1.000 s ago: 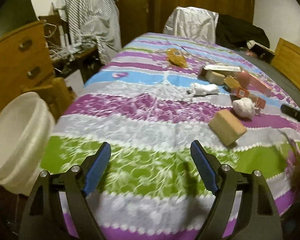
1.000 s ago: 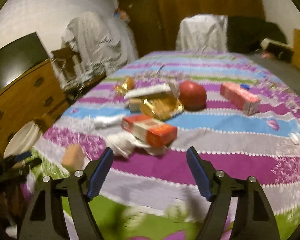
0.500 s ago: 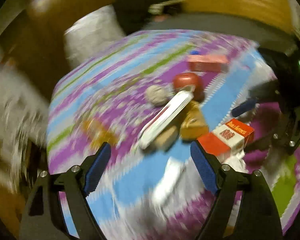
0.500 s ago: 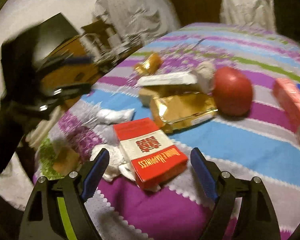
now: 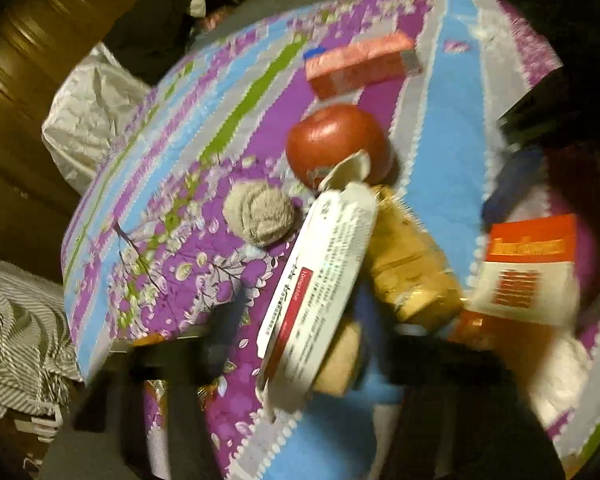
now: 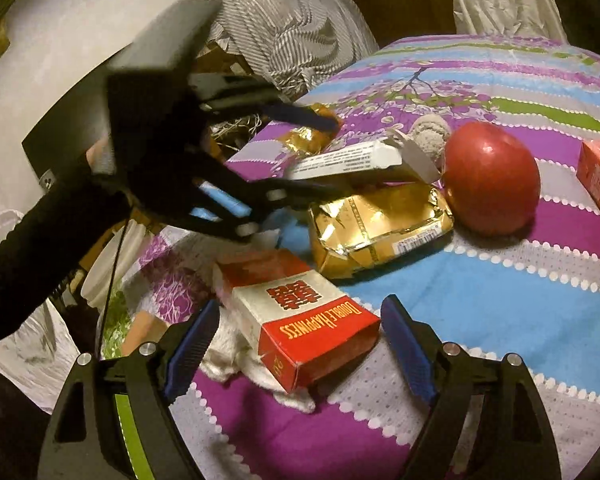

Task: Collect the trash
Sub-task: 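Grasp the white medicine box with the left gripper while the right reaches the red box, then grasp the red Double Happiness box with the right gripper while the left lifts the medicine box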

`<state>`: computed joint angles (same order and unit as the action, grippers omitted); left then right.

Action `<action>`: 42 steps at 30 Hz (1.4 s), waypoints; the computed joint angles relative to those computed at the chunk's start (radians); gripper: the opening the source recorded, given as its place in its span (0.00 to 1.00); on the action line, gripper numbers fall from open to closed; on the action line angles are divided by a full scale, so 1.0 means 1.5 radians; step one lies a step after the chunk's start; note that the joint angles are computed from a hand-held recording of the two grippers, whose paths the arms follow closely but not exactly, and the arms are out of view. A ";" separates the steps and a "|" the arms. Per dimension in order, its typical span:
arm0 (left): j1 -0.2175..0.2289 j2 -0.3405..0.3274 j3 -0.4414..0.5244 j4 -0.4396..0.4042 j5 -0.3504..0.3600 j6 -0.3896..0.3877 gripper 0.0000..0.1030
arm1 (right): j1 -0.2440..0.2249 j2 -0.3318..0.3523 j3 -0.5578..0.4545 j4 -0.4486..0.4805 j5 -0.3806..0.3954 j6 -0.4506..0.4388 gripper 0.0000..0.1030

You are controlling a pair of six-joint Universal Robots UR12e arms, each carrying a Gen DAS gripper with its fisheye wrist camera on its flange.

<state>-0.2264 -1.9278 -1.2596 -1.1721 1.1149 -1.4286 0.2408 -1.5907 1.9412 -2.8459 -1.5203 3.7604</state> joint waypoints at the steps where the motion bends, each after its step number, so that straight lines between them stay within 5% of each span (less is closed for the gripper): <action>1: -0.002 -0.001 -0.003 0.010 -0.001 -0.018 0.26 | -0.001 0.001 -0.001 0.006 0.005 0.000 0.78; 6: 0.027 0.006 0.005 -0.011 -0.111 -0.076 0.14 | 0.010 0.000 -0.008 0.029 -0.004 -0.026 0.73; 11: 0.074 0.023 0.009 0.034 -0.212 -0.209 0.14 | 0.048 -0.025 0.006 0.029 -0.083 0.000 0.68; 14: 0.116 0.049 -0.011 0.039 -0.246 -0.238 0.14 | 0.090 -0.049 0.014 0.049 -0.157 0.036 0.67; 16: 0.147 0.074 -0.034 0.024 -0.242 -0.243 0.14 | 0.126 -0.064 0.017 0.077 -0.235 0.081 0.67; 19: 0.183 0.109 -0.087 0.064 -0.179 -0.275 0.14 | 0.204 -0.068 -0.005 0.206 -0.416 0.202 0.67; 23: 0.214 0.121 -0.098 -0.035 -0.081 -0.316 0.14 | 0.283 -0.036 -0.058 0.426 -0.564 0.380 0.68; 28: 0.234 0.077 -0.044 -0.260 -0.069 -0.324 0.14 | 0.304 -0.001 -0.081 0.485 -0.564 0.432 0.68; 30: 0.234 0.054 -0.024 -0.296 -0.079 -0.348 0.27 | 0.306 0.001 -0.079 0.477 -0.565 0.441 0.69; 32: 0.236 0.047 -0.028 -0.248 -0.081 -0.406 0.39 | 0.310 -0.004 -0.076 0.464 -0.568 0.451 0.73; 33: 0.237 0.050 -0.036 -0.221 -0.077 -0.420 0.51 | 0.310 -0.005 -0.076 0.458 -0.574 0.450 0.75; 36: 0.252 0.068 -0.066 -0.134 -0.099 -0.438 0.66 | 0.315 -0.012 -0.078 0.466 -0.594 0.458 0.79; 39: 0.270 0.093 -0.090 -0.117 -0.141 -0.385 0.76 | 0.317 -0.020 -0.078 0.470 -0.596 0.461 0.82; 42: 0.266 0.127 -0.134 -0.089 -0.125 -0.256 0.85 | 0.305 -0.021 -0.080 0.461 -0.564 0.422 0.86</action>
<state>0.1723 -1.7366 -1.4605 -1.3049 0.9272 -1.8132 0.6990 -1.6220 1.8208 -2.1541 -2.3668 4.3935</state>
